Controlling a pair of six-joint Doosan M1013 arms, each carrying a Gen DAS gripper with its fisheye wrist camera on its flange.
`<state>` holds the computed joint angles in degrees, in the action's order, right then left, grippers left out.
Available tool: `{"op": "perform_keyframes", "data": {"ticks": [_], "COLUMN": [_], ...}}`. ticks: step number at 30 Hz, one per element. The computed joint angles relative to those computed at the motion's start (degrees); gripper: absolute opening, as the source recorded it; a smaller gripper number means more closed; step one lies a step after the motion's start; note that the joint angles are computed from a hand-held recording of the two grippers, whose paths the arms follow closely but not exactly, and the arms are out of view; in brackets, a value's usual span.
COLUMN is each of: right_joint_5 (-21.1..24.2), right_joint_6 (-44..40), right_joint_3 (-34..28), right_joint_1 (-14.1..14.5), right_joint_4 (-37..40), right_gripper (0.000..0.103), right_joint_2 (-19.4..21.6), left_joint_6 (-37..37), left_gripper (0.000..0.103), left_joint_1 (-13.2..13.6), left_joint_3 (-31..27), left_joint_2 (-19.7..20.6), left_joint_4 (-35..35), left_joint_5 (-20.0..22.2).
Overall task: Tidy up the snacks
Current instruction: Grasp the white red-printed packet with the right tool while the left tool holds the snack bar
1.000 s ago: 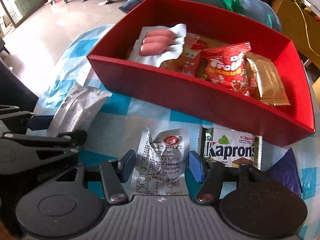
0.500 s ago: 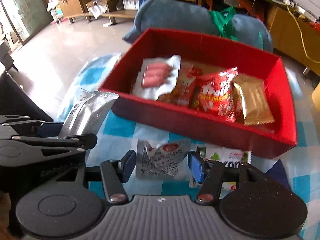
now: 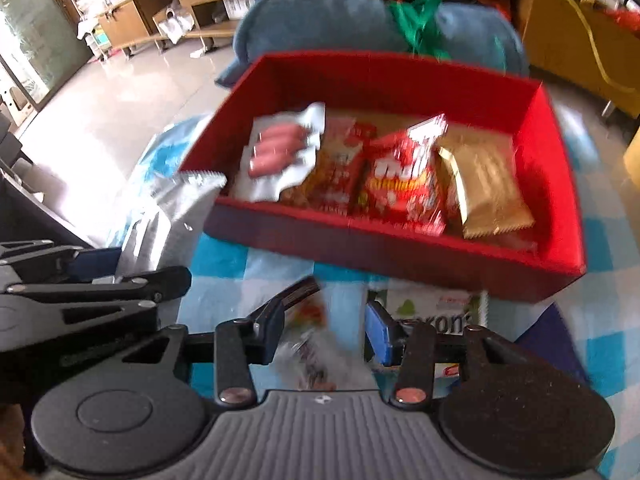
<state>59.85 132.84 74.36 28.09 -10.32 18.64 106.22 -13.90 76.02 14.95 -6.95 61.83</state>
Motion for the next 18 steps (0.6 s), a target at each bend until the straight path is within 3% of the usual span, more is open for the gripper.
{"op": "perform_keyframes", "data": {"ticks": [6, 9, 14, 18], "right_joint_5": [2.0, 2.18, 7.52, 10.24], "right_joint_6": [-4.43, -12.7, -26.0, -30.57], "right_joint_3": [-1.01, -1.4, -3.94, -4.37], "right_joint_1": [0.18, 0.12, 0.79, 0.88], "right_joint_4": [2.96, 6.61, 7.24, 7.47], "right_gripper": [0.043, 0.048, 0.05, 0.055], "right_joint_2": [1.35, 1.62, 3.43, 3.66], "left_joint_6": [0.23, 0.53, 0.76, 1.48], "left_gripper": [0.053, 0.053, 0.053, 0.053], "left_joint_1": [0.33, 0.89, 1.47, 1.36], "left_joint_3": [-0.08, -0.19, -0.25, 0.02], "left_joint_2": [0.24, 0.3, 0.45, 0.36], "left_joint_4": [0.17, -0.23, -0.42, -0.28], "left_joint_5": [0.79, 1.0, 1.63, 1.94]}}
